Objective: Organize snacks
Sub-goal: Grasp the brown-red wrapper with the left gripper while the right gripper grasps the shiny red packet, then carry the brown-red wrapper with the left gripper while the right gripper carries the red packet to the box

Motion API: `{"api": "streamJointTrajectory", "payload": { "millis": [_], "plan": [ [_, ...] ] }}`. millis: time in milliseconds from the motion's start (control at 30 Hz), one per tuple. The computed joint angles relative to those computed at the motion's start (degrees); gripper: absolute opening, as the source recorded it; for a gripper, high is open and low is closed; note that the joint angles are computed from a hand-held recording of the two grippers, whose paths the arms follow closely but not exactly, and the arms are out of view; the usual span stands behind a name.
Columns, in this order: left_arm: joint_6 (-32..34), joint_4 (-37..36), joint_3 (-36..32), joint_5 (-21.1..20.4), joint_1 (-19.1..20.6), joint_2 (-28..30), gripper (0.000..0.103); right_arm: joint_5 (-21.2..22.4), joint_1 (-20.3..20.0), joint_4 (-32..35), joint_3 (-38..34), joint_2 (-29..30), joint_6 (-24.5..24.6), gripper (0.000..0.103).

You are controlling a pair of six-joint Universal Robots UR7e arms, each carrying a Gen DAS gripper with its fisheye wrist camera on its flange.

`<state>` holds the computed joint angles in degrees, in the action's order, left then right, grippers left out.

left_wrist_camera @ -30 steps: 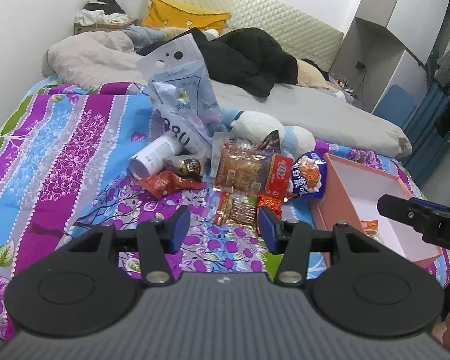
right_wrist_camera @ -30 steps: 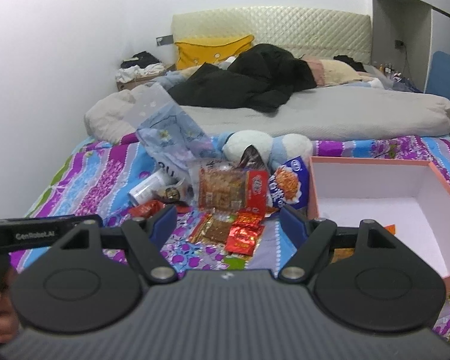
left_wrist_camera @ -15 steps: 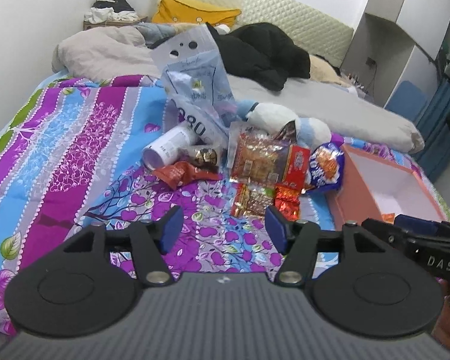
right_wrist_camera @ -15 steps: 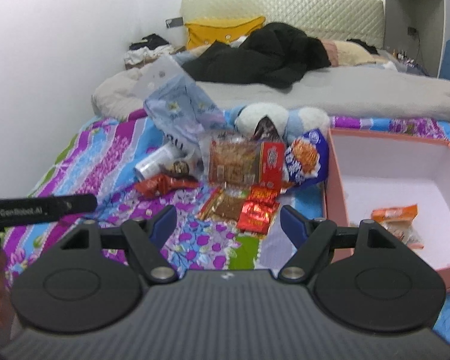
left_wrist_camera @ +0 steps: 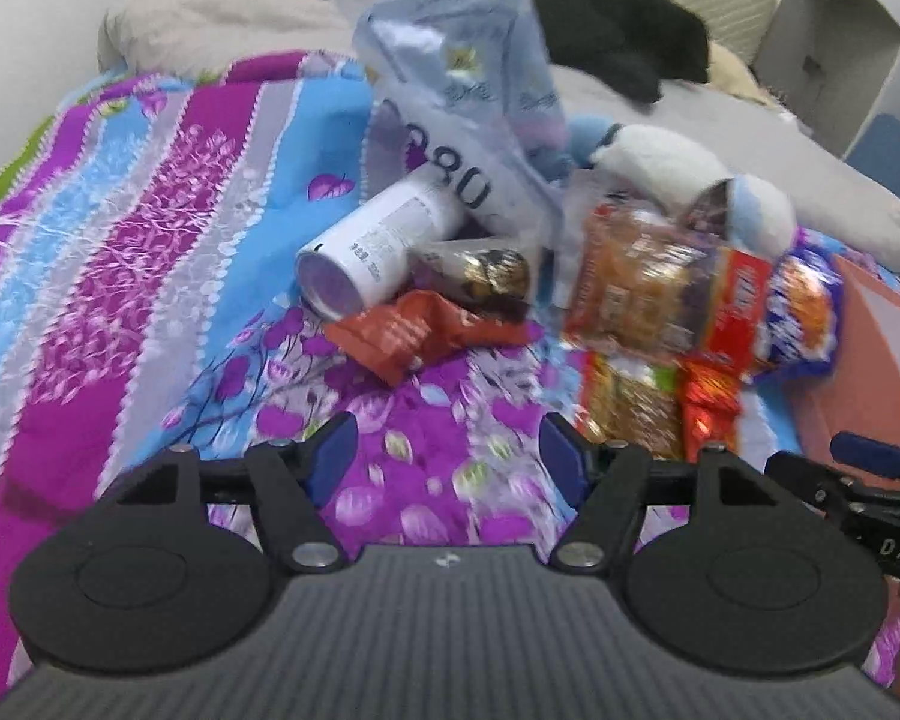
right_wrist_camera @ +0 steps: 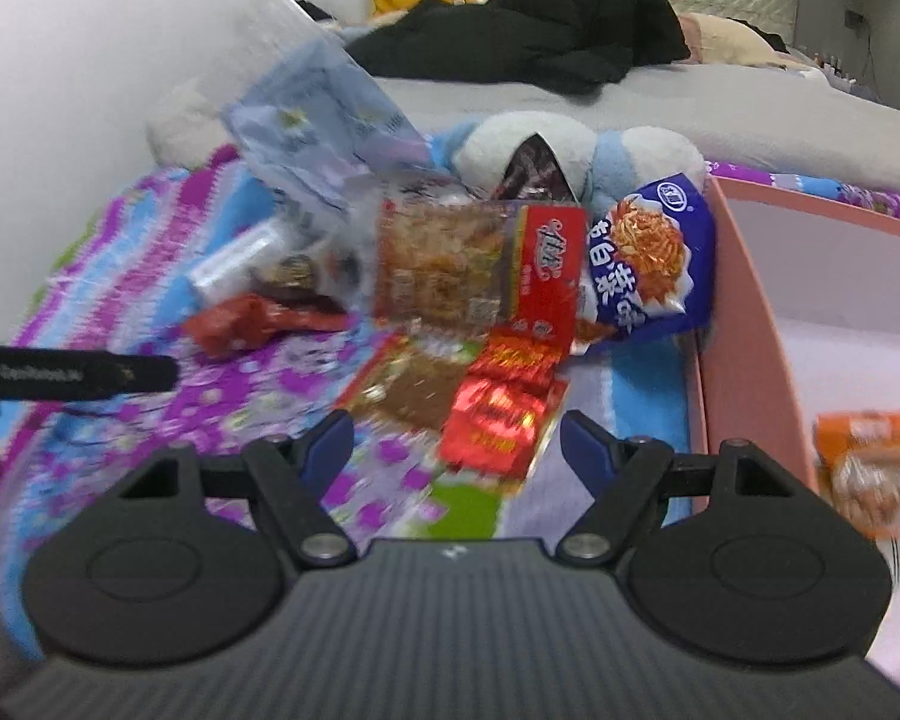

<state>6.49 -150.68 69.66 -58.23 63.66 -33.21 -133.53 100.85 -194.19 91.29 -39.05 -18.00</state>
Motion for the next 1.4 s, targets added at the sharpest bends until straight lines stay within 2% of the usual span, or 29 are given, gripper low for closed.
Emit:
{"api": "streamJointTrajectory", "payload": {
  "millis": [167,300,533,633,767,867,933,1067,1167,1300,1400],
  "plan": [
    [-1.5,10.0,-14.3,0.8,1.7,7.8,0.072,-0.4,-3.2,9.8,-8.1,2.9,3.7,0.077],
    [-3.3,17.4,-22.4,0.9,2.5,11.4,0.074,-1.2,-4.0,17.4,-12.4,4.2,7.3,0.077],
    [-3.6,24.2,-29.1,1.9,3.2,14.3,0.074,-4.3,-3.9,25.8,-16.4,5.4,14.4,0.077],
    [-3.0,22.5,-28.4,1.6,3.5,14.1,0.074,-5.4,-3.9,27.4,-18.1,6.1,16.1,0.077],
    [-1.8,18.4,-26.6,2.7,3.3,14.0,0.080,-6.6,-4.0,26.8,-20.0,7.6,16.1,0.076],
    [1.0,14.6,-25.9,5.1,2.9,14.8,0.080,-7.6,-4.3,26.6,-21.3,8.8,15.0,0.076],
    [2.7,10.8,-24.6,4.6,3.0,14.8,0.080,-7.3,-4.7,24.2,-21.9,9.7,12.7,0.068],
    [4.8,6.7,-24.5,3.5,3.1,15.8,0.079,-6.3,-5.1,19.0,-21.2,10.3,8.3,0.062],
    [6.5,3.4,-23.5,3.5,3.2,16.1,0.076,-5.6,-5.2,16.5,-20.3,10.2,7.3,0.061],
    [7.1,-1.5,-20.6,3.0,3.2,15.2,0.058,-4.4,-5.4,12.3,-16.8,9.0,6.3,0.061],
    [6.7,-1.3,-18.0,1.8,3.3,13.5,0.057,-3.3,-5.2,9.0,-12.3,7.0,5.4,0.060]
  ]
}}
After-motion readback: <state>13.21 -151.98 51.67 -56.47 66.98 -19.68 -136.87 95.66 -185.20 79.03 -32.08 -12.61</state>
